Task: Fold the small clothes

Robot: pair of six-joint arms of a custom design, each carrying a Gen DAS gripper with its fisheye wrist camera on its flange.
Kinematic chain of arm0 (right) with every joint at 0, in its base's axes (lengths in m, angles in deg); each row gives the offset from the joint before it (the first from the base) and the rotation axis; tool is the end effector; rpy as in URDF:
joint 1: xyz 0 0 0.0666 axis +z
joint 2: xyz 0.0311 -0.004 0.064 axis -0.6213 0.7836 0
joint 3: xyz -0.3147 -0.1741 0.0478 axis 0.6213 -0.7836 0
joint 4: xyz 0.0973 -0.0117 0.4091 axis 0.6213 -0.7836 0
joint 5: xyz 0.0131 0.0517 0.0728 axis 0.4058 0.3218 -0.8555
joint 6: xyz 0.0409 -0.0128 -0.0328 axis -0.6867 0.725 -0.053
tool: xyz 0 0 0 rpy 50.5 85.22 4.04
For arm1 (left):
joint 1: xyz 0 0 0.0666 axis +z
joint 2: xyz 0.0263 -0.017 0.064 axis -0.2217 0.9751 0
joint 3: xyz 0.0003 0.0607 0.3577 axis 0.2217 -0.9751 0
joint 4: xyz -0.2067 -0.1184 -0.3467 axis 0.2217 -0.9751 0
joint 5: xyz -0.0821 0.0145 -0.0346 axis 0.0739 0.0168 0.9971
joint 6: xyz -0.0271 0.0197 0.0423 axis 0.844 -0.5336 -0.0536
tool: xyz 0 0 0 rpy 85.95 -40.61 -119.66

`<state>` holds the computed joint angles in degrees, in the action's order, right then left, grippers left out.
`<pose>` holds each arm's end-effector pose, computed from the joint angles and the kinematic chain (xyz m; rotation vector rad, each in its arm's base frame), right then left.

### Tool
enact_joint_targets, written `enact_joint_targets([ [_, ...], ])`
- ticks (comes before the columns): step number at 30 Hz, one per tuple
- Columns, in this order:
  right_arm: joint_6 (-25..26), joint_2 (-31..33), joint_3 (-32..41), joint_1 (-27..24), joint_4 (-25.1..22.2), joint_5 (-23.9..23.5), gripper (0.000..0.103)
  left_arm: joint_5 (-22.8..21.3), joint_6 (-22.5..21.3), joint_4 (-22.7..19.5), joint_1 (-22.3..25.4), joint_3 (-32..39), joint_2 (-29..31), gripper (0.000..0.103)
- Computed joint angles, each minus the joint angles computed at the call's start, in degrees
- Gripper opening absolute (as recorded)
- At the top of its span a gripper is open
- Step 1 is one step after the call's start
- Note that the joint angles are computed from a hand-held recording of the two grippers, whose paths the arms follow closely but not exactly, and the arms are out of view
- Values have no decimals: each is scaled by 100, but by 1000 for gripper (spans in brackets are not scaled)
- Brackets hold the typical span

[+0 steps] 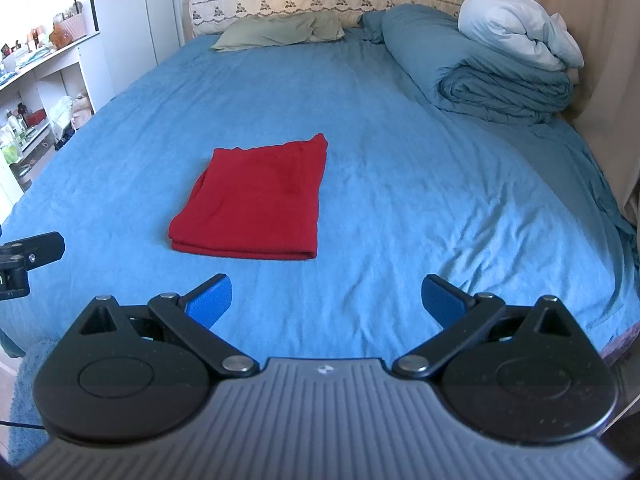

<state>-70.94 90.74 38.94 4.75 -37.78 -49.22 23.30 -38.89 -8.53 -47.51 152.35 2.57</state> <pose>0.3735 0.3214 0.5955 0.2164 2.3355 -0.0799 0.4192 -0.2749 0.5989 0.2297 2.2468 -0.0045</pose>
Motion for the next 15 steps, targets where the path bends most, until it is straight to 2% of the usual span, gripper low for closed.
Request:
enact_joint_targets([
  [15, -153, 30, 18, 51, -52, 77, 103, -11, -18, 41, -25, -5, 8, 103],
])
